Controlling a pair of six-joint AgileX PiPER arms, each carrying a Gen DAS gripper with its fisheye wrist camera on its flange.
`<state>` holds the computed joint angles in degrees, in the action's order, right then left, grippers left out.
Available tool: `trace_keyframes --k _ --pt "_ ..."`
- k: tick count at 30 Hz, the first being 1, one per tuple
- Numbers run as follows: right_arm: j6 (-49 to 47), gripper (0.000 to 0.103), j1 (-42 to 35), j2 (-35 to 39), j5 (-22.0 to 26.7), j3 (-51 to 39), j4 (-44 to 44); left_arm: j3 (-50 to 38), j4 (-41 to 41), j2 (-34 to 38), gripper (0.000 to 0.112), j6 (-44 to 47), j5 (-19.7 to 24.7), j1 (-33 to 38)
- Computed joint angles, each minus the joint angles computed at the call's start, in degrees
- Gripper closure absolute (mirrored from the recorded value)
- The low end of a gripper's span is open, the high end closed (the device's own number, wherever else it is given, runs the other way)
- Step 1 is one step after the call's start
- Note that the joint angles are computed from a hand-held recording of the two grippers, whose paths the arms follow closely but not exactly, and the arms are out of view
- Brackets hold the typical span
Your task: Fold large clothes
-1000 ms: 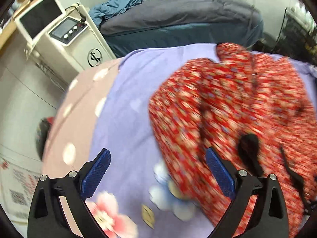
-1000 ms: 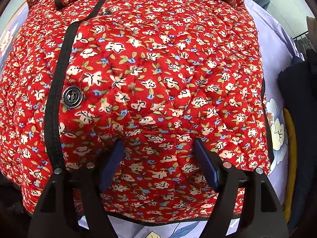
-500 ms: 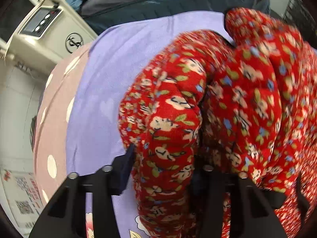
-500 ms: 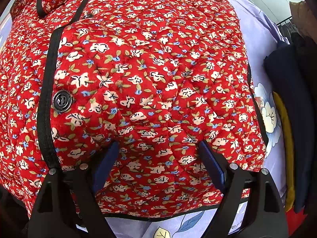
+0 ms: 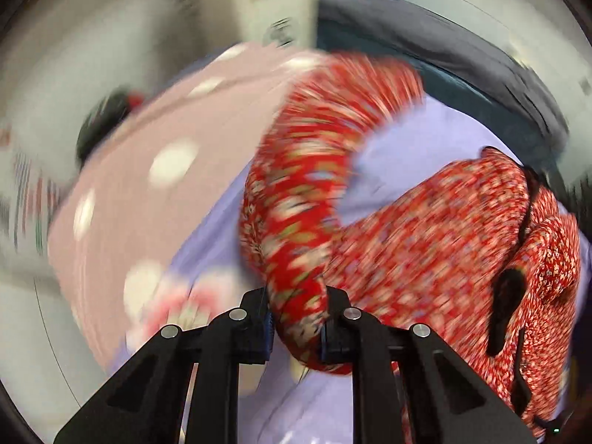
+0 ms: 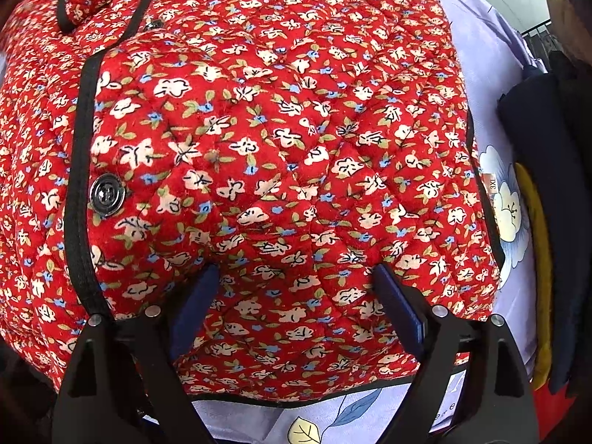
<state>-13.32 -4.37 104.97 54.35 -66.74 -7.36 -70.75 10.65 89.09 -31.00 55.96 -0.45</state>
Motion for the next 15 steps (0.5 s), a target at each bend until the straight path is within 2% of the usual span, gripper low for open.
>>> trace_keyframes --k 2,4,7,9,11,15 --pt "-0.46 0.016 0.04 1.42 0.96 -1.75 -0.17 8.47 -4.51 -5.94 0.095 -0.85 -3.09 3.13" --pt "-0.83 0.016 0.06 3.04 1.80 -3.68 -0.42 13.02 -7.61 -8.33 0.094 -0.72 -5.64 3.99" --pt "-0.96 0.014 0.28 4.91 2.68 -5.78 -0.69 13.51 -5.22 -6.38 0.093 -5.84 -5.75 1.46" --pt "-1.32 0.013 0.44 5.99 3.05 -6.88 -0.79 10.70 -4.38 -3.76 0.092 -8.46 -5.26 0.91" --pt "-1.95 0.012 0.28 7.16 3.41 -8.24 -0.49 9.37 -8.09 -2.53 0.090 -7.87 -4.78 3.18" --pt "-2.31 0.012 0.05 8.47 2.90 -9.28 0.06 8.15 -10.53 -2.77 0.064 -6.15 -5.27 3.88"
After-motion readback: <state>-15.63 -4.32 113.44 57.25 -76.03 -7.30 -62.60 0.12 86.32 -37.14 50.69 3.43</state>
